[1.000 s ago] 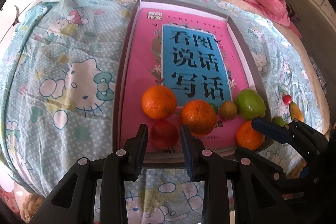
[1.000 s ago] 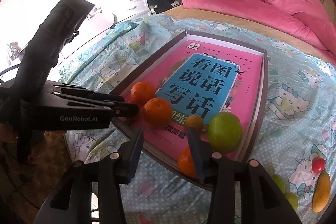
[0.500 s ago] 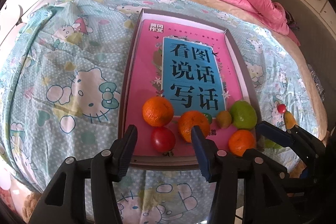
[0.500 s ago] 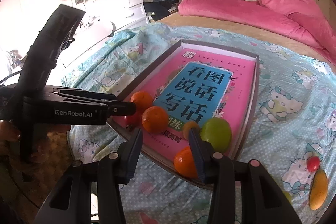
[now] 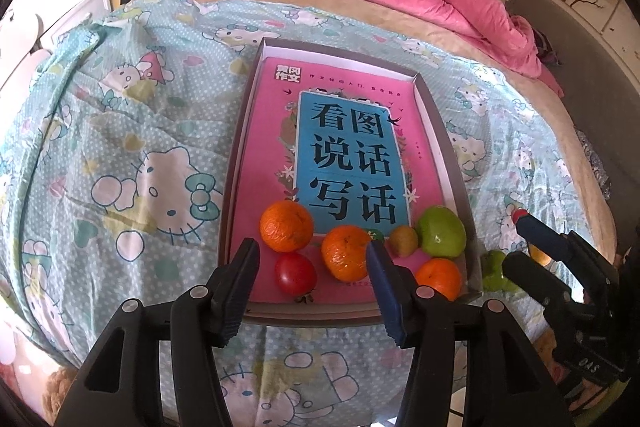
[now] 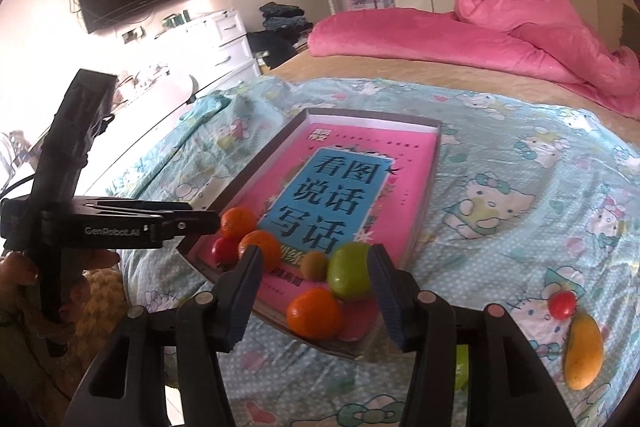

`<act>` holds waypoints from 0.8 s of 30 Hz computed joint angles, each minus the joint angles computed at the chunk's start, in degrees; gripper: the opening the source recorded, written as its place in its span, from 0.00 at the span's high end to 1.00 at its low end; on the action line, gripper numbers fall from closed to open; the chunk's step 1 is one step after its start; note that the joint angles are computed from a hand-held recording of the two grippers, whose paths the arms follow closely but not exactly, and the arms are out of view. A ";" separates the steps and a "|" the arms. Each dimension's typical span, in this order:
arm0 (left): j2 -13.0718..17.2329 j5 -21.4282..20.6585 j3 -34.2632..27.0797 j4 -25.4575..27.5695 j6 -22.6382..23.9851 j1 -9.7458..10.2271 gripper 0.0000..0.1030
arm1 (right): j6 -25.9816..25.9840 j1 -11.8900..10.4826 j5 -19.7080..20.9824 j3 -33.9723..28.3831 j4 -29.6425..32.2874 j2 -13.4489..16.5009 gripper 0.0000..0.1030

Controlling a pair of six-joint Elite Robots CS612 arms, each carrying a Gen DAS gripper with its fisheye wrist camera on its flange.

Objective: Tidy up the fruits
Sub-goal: 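Move both open tools back toward the green limes and tomato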

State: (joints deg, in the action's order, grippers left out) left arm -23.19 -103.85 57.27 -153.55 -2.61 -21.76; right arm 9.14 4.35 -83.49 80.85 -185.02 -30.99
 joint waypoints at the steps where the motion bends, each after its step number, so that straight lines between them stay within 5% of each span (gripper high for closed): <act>1: -0.03 -0.09 0.05 -0.07 -0.04 0.00 0.45 | 0.26 -0.09 -0.20 0.17 -0.07 -0.09 0.48; 24: -1.91 -4.59 2.37 -0.81 3.27 -1.29 0.44 | 4.16 -1.68 -5.11 6.33 -3.74 -2.83 0.40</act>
